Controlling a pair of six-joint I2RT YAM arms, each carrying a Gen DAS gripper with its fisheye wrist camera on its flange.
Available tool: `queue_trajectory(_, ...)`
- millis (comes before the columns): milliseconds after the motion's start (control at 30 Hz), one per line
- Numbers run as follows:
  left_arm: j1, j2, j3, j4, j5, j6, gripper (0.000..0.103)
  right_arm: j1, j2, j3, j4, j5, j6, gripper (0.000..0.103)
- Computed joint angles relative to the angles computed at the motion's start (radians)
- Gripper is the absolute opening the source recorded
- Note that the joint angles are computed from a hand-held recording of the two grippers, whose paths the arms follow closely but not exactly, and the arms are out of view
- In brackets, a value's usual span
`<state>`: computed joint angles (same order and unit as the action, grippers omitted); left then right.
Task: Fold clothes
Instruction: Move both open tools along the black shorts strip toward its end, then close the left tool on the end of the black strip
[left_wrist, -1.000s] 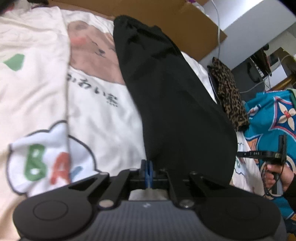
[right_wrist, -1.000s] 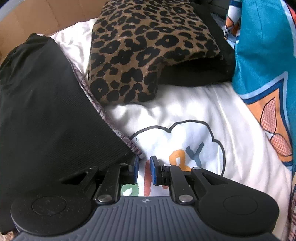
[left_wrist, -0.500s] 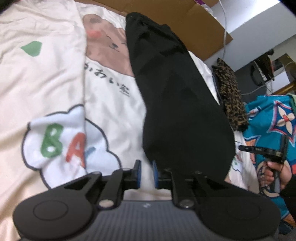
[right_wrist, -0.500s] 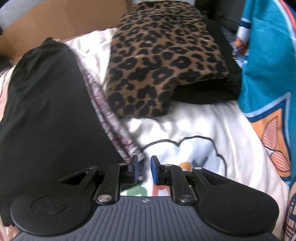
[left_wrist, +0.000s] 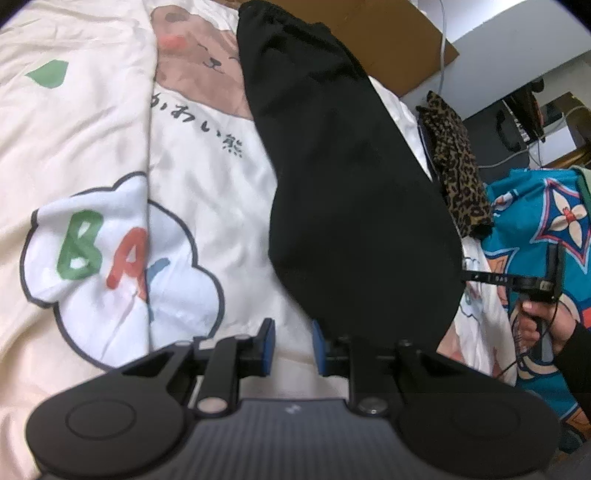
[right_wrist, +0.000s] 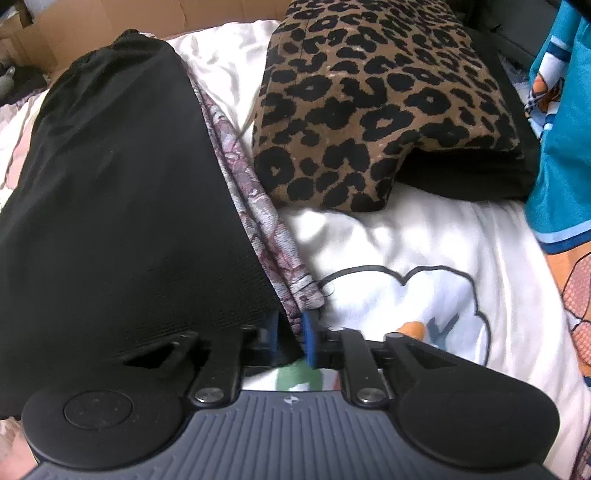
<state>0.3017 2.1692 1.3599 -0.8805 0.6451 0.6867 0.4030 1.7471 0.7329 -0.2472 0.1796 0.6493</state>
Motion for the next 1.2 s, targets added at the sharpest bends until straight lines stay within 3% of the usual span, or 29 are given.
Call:
queue_trajectory(400, -0.021, 0.004, -0.010, -0.035, 0.018, 0.024, 0.029, 0.023, -0.061, 0.029, -0.100, 0.111, -0.018, 0.005)
queue_trajectory(633, -0.024, 0.031, 0.000, -0.097, 0.057, 0.045, 0.038, -0.020, -0.006, 0.029, -0.054, 0.059, -0.044, 0.006)
queue_trajectory(833, -0.041, 0.073, 0.011, -0.167, 0.097, 0.067, 0.040, -0.032, 0.009, 0.017, -0.025, 0.044, -0.048, 0.006)
queue_trajectory(1000, -0.065, 0.092, -0.009, -0.156, 0.132, 0.043, 0.041, -0.039, 0.027, 0.032, -0.034, 0.052, -0.069, 0.006)
queue_trajectory(1200, -0.088, 0.133, -0.032, -0.067, 0.156, -0.065, 0.042, -0.043, 0.065, 0.081, -0.078, 0.073, -0.064, 0.006)
